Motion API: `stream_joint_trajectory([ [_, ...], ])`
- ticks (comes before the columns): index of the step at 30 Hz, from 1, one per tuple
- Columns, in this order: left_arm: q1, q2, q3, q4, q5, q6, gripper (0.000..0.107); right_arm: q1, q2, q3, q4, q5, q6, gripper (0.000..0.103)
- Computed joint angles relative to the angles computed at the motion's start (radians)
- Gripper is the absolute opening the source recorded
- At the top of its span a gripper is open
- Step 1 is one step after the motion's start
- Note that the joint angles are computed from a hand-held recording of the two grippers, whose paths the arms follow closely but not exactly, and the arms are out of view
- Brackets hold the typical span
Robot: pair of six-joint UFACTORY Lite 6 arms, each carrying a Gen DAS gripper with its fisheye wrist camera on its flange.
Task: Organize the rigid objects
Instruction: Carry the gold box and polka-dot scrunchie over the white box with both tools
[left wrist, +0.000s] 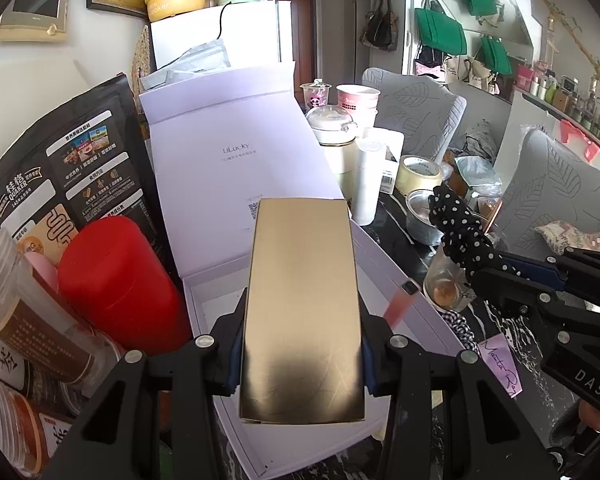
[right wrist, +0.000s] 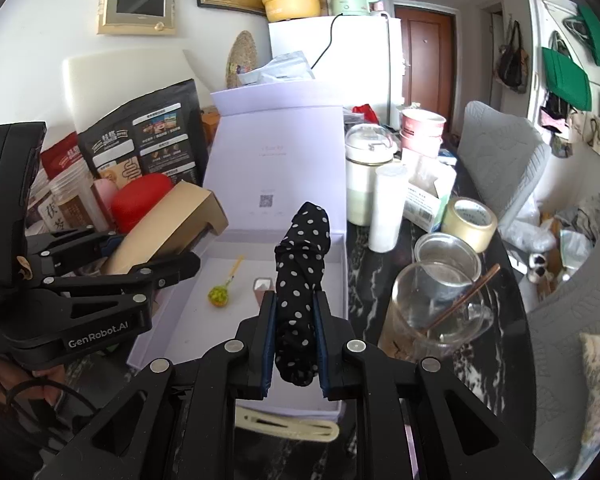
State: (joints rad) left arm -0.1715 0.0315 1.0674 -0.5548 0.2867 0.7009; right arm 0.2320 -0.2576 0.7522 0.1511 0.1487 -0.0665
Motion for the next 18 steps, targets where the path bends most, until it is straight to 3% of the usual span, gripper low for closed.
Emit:
stream_joint_trajectory([
  [9, 0.014, 0.133, 0.081, 0.003, -0.003, -0.018, 0.044, -0.039, 0.168, 0.098, 0.062, -0.013, -0.078, 0.017],
  [13, 0.021, 0.199, 0.098, -0.014, -0.004, -0.011, 0.044, -0.053, 0.219, 0.104, 0.199, -0.022, -0.206, 0.017],
  [18, 0.022, 0.241, 0.09, -0.021, -0.017, -0.002, 0.044, -0.056, 0.255, 0.092, 0.247, -0.031, -0.244, 0.017],
])
